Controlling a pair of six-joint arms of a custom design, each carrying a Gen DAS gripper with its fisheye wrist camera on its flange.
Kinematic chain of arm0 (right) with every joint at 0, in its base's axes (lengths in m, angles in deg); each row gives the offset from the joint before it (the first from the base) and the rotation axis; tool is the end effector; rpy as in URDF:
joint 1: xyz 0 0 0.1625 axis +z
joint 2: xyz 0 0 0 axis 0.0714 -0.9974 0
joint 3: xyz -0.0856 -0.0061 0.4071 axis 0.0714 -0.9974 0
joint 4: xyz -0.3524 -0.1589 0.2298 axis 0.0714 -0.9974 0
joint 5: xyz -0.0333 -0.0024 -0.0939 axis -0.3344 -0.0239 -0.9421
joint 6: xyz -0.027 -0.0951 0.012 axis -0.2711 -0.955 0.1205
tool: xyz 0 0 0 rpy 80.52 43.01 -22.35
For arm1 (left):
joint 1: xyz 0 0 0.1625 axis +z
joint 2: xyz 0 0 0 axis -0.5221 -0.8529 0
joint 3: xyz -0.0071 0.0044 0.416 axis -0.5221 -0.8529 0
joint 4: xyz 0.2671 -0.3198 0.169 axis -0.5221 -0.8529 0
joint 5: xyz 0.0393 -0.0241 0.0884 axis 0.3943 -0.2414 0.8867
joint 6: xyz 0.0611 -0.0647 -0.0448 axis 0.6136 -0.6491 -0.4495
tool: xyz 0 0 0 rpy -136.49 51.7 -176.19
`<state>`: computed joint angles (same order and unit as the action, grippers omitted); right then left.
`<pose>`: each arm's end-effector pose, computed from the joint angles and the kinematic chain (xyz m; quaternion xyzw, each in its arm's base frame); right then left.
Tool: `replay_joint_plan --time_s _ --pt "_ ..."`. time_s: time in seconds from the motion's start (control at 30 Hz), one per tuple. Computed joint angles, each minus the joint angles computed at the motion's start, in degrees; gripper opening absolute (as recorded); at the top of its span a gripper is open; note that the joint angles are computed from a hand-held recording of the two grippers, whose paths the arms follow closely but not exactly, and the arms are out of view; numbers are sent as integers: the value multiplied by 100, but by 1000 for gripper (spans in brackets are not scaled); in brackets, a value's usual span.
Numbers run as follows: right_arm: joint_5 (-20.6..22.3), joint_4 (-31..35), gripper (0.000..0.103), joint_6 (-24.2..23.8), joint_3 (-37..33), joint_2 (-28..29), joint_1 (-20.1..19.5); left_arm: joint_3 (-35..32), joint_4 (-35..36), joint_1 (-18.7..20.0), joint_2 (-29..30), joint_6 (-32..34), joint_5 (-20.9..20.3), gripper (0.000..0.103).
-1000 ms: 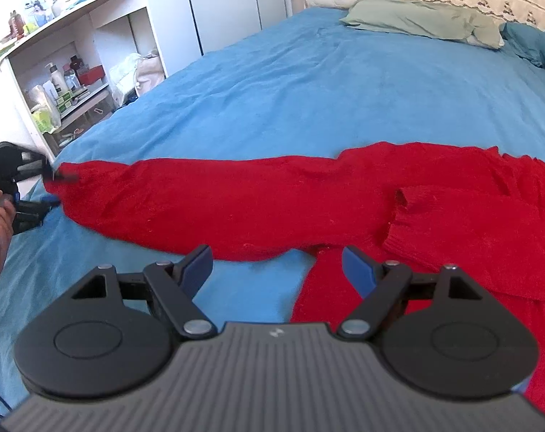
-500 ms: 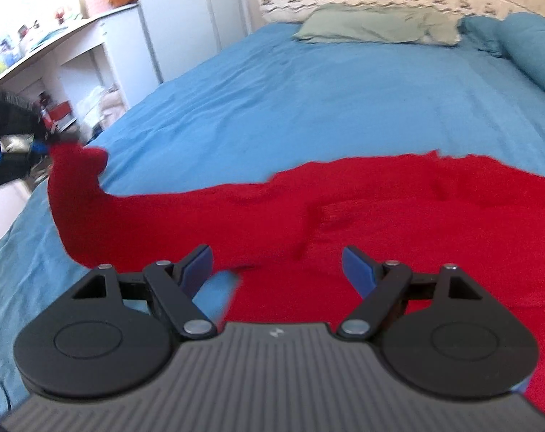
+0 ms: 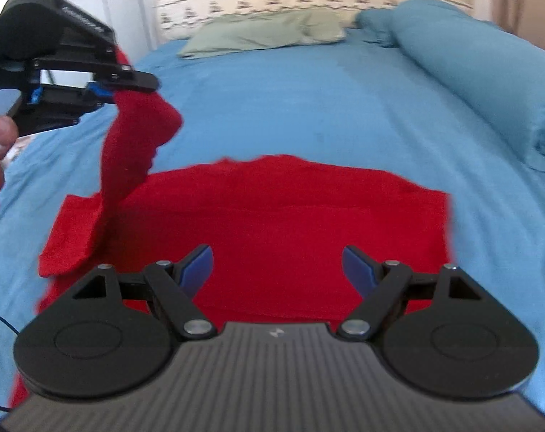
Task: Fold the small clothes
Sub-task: 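Lift the sleeve with the left tool, lay it across the body, release, then move both tools to the hem of the narrowed sweater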
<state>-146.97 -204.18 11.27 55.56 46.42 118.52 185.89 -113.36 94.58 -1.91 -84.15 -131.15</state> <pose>0.4031 -0.4909 -0.0378 0.2827 -0.8743 0.3056 0.2498 -0.0577 -0.5359 0.3999 -0.0355 0.8816 -0.4547 0.1216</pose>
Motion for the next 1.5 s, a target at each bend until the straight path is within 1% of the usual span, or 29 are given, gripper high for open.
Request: replay_joint_plan --time_s 0.1,0.2,0.27,0.3,0.37,0.4,0.43,0.47,0.5,0.53,0.6,0.67,0.7,0.73,0.83,0.93,1.0,1.07,1.2,1.27,1.3,1.33,1.37,1.4,1.43,1.47,1.5 --pt "-3 -222 95 -246 307 -281 -312 -70 -275 -15 579 172 -223 7" --pt "29 -394 95 -404 508 -461 -560 -188 -363 9 1092 260 -290 7" --pt "82 -483 95 -449 630 -567 -701 -194 -348 2 1264 346 -273 7" --pt "117 -529 95 -468 677 -601 -768 -236 -296 11 1368 397 -289 10" --pt "164 -564 95 -465 735 -645 -853 -186 -272 -7 1439 497 -292 38" --pt "199 -566 95 -464 745 -662 -892 -103 -311 -38 1409 572 -283 71" --pt "219 -577 95 -463 752 -674 -916 -45 -395 -80 1382 698 -188 90" --pt "215 -583 95 -445 732 -654 -915 34 -523 -136 1325 819 -100 93" --pt "221 -574 95 -440 718 -662 -926 139 -629 -196 1224 921 -22 93" --pt "217 -573 95 -412 741 -681 -914 253 -637 -275 1067 963 149 93" --pt "222 -509 95 -366 698 -671 -873 465 -511 -370 736 922 519 93" --pt "258 -356 95 -389 583 -661 -864 734 -174 -374 231 754 908 93" --pt "289 -282 95 -404 503 -629 -845 885 -194 -327 -7 777 918 93" --pt "317 -279 95 -435 465 -612 -839 1011 3 -282 -288 610 1168 93" --pt "438 -89 95 -490 163 -447 -850 1230 629 -34 -918 18 1631 93" --pt "386 1 95 -587 -179 -170 -820 1430 681 252 -1256 -167 2040 93" --pt "434 -10 95 -592 -312 -38 -779 1512 656 441 -1372 -274 2305 93" --pt "463 18 95 -609 -412 78 -731 1545 522 585 -1305 -436 2592 93" --pt "412 155 95 -671 -562 298 -611 1406 1261 881 -1264 -1279 3080 92" --pt "370 228 95 -656 -608 372 -571 1421 1294 912 -1300 -1243 3218 90" --pt "328 249 95 -658 -639 418 -547 1377 1612 894 -1298 -1375 3394 85" --pt "295 262 95 -661 -658 447 -529 1340 1910 897 -1350 -1512 3469 80" --pt "257 269 95 -669 -691 484 -507 1333 1968 870 -1422 -1575 3451 80" --pt "221 248 95 -686 -730 523 -490 1350 1786 791 -1494 -1476 3356 80" --pt "205 221 95 -698 -749 543 -486 1404 1378 696 -1551 -1137 3245 83" --pt "185 240 95 -678 -805 574 -478 1402 909 610 -1479 -699 3179 85" --pt "171 278 95 -662 -895 618 -483 1353 557 531 -1365 -281 3132 93"
